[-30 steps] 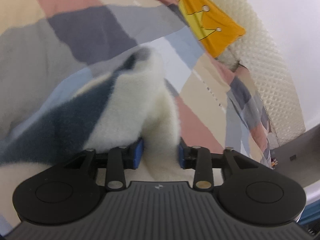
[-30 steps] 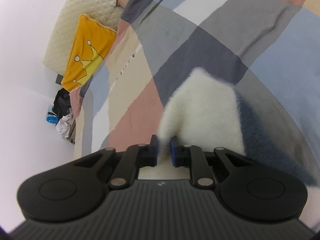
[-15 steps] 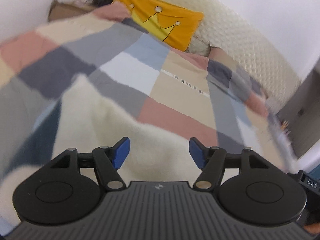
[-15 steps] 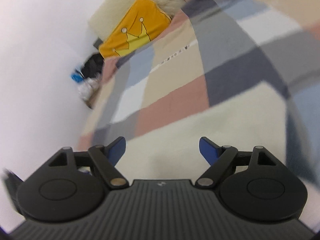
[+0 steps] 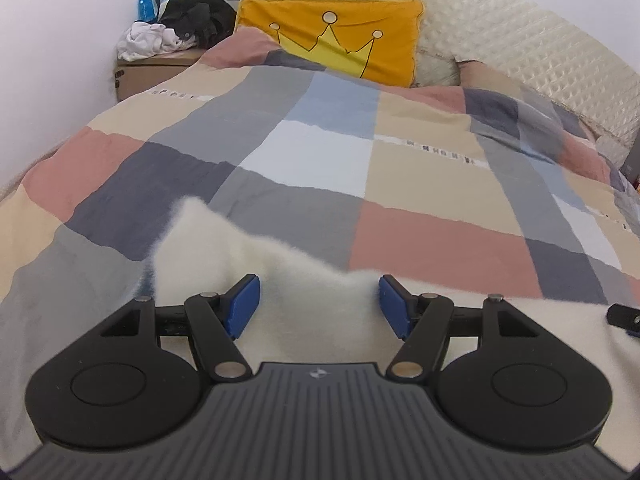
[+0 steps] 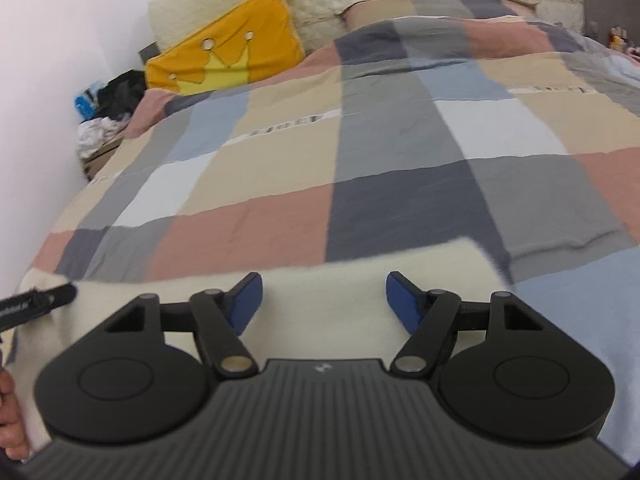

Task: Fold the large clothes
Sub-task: 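Lower the folded edge and open both tools above the sweater, then reach both tools to the other sweater edge and grasp it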

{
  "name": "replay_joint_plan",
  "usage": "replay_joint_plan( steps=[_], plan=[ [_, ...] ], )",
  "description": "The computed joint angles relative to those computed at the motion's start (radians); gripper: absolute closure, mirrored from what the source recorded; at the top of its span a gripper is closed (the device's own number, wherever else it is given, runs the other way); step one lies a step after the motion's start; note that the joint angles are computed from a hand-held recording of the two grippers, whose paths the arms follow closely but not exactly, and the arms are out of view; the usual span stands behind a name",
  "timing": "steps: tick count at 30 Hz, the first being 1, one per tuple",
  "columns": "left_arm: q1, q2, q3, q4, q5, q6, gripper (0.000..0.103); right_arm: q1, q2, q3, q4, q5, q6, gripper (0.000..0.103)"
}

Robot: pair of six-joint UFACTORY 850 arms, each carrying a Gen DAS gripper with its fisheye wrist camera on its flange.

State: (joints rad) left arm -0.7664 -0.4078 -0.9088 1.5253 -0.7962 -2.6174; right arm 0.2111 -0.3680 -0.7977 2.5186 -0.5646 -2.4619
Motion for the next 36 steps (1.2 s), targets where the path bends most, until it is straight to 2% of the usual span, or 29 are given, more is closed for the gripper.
replay_joint_plan(
  steps=[5, 10, 13, 18, 26, 32, 36],
  plan=[
    [0.019, -0.006, 0.005, 0.004, 0.029, 0.009, 0.031, -0.006, -0.024, -0.023, -0.027, 0.032, 0.011, 0.033],
    [0.055, -0.018, 0.011, 0.019, 0.103, 0.003, 0.031, 0.027, -0.060, -0.042, 0.059, 0.079, -0.141, 0.032],
    [0.076, -0.028, 0.016, 0.049, 0.145, -0.033, 0.031, 0.036, -0.084, -0.059, 0.081, 0.090, -0.169, 0.031],
    [0.067, -0.041, 0.007, 0.034, 0.129, -0.011, 0.030, 0.039, -0.090, -0.053, 0.111, 0.076, -0.196, 0.031],
    [0.003, 0.008, 0.030, -0.010, 0.062, -0.033, 0.031, 0.042, -0.035, -0.004, 0.164, 0.050, -0.202, 0.030],
    [-0.079, 0.071, 0.072, -0.028, 0.028, -0.101, 0.031, 0.020, 0.062, 0.081, 0.064, -0.001, -0.072, 0.030],
    [-0.151, 0.086, 0.067, -0.074, -0.014, -0.089, 0.030, 0.001, 0.135, 0.142, -0.067, -0.043, 0.061, 0.030]
  ],
)
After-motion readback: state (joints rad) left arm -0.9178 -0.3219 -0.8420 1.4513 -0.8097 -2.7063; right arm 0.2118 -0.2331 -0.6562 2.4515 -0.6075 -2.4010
